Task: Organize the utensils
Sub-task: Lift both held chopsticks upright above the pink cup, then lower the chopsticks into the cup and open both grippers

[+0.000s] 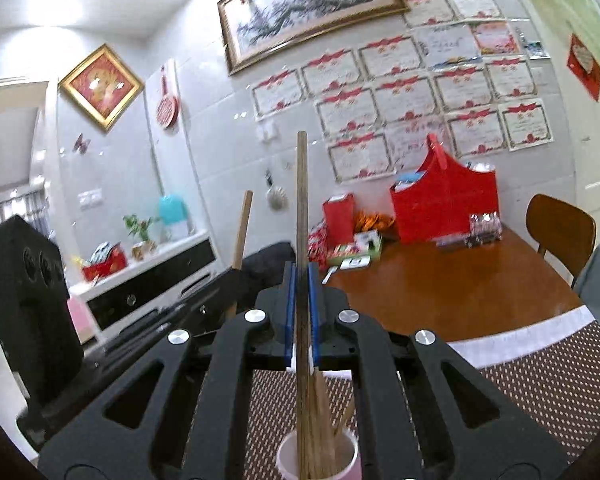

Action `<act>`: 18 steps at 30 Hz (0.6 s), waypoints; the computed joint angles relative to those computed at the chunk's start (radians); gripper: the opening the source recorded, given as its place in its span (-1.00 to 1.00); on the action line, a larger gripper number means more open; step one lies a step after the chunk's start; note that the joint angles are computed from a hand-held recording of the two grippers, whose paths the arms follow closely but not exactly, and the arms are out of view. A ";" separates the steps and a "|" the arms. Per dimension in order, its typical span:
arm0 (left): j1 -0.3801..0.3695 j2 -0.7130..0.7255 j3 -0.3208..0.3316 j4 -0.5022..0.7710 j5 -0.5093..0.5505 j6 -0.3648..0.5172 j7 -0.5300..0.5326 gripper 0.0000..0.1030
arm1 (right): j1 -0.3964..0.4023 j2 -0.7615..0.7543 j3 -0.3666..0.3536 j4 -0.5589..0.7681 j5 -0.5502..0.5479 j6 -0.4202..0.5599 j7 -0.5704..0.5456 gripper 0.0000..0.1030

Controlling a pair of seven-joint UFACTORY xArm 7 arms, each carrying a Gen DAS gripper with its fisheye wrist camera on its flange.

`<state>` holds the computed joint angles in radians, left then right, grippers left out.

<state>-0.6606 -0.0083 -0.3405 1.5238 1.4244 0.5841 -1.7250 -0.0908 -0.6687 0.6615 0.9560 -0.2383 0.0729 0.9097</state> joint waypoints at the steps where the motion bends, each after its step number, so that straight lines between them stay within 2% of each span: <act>1: 0.002 0.016 0.002 0.006 0.030 -0.004 -0.021 -0.90 | -0.037 0.001 0.020 -0.001 -0.002 -0.019 0.018 -0.88; 5: -0.008 0.059 0.025 0.007 0.112 -0.004 -0.079 -0.90 | -0.135 0.002 0.082 -0.022 0.006 -0.079 0.070 -0.88; 9: -0.013 0.083 0.055 -0.010 0.141 -0.026 -0.114 -0.90 | -0.211 0.015 0.147 -0.037 0.016 -0.112 0.097 -0.88; 14: -0.021 0.080 0.067 -0.046 0.171 -0.019 -0.145 -0.89 | -0.206 0.025 0.167 -0.069 0.021 -0.109 0.096 -0.86; 15: -0.023 0.080 0.065 -0.050 0.167 -0.008 -0.135 -0.78 | -0.201 0.015 0.163 -0.081 0.025 -0.104 0.101 -0.85; 16: -0.026 0.081 0.062 -0.051 0.158 0.008 -0.123 -0.45 | -0.189 0.011 0.155 -0.089 0.025 -0.095 0.099 -0.72; 17: -0.034 0.078 0.057 -0.057 0.143 0.054 -0.116 -0.33 | -0.179 0.001 0.148 -0.097 0.024 -0.081 0.098 -0.52; 18: -0.037 0.066 0.056 -0.072 0.140 0.080 -0.136 -0.14 | -0.179 -0.023 0.144 -0.107 0.027 -0.063 0.108 -0.07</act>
